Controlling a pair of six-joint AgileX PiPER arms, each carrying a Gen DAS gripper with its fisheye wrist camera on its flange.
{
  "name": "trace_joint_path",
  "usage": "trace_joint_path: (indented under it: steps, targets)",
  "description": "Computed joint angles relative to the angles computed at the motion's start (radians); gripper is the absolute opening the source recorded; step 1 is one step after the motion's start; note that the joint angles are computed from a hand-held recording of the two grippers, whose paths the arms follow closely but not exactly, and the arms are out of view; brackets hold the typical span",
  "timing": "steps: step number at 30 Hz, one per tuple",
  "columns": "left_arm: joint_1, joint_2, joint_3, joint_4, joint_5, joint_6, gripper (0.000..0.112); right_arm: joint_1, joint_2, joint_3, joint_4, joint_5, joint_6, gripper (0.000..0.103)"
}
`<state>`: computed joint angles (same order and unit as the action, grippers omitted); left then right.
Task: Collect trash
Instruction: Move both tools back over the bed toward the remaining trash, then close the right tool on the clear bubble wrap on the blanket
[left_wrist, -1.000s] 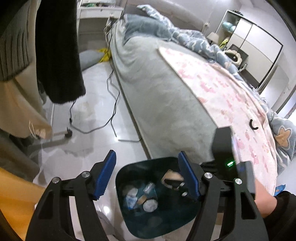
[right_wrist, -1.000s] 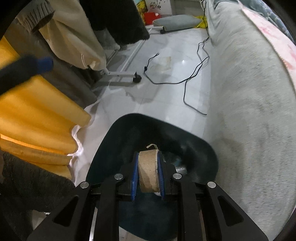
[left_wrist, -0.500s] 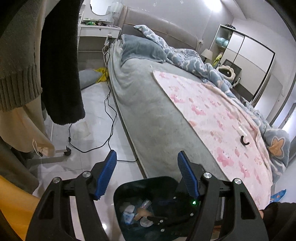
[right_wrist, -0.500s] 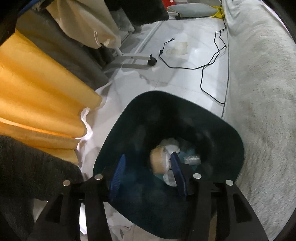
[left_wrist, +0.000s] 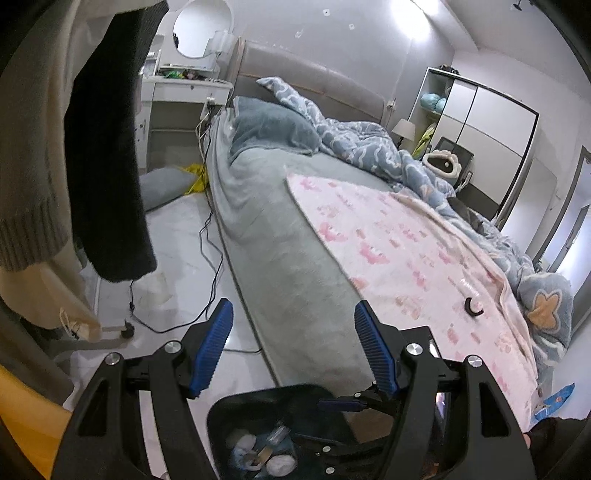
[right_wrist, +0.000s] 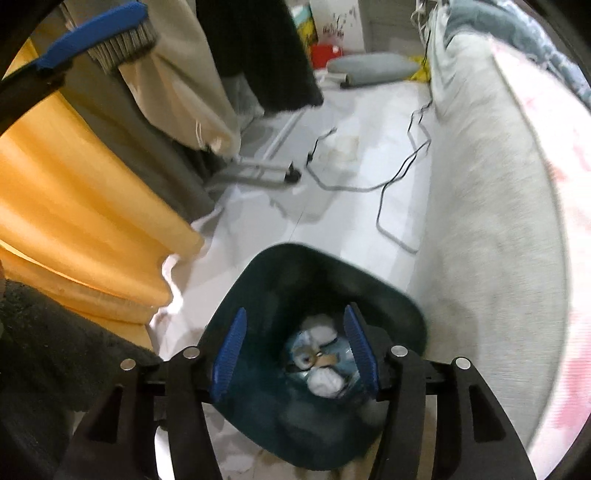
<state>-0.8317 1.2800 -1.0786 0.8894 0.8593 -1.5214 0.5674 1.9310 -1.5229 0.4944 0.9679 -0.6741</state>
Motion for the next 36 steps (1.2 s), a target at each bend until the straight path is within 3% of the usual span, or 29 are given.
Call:
trace_joint_path:
  steps: [6,15,26,33,36]
  targets:
    - [-0.028,0.121,-0.145,0.030,0.038,0.027,0.071,-0.114,-0.085,0.026,0.085,-0.041,-0.130,0.060]
    - [-0.008,0.321,-0.374,-0.021,-0.031,0.076,0.071,-0.326,-0.110,-0.029,0.168,-0.033,-0.257,0.065]
    - [0.007,0.638,-0.751,-0.215,-0.046,0.286,0.073,-0.595,-0.002,-0.225,0.188,0.016,-0.281,0.065]
    - [-0.011,0.844,-1.044,-0.330,0.020,0.454,0.075,-0.722,0.117,-0.392,0.193,0.048,-0.231,0.066]
    - [-0.009,0.970,-1.240,-0.411,0.081,0.548,0.075,-0.757,0.181,-0.486,0.188,0.090,-0.197,0.066]
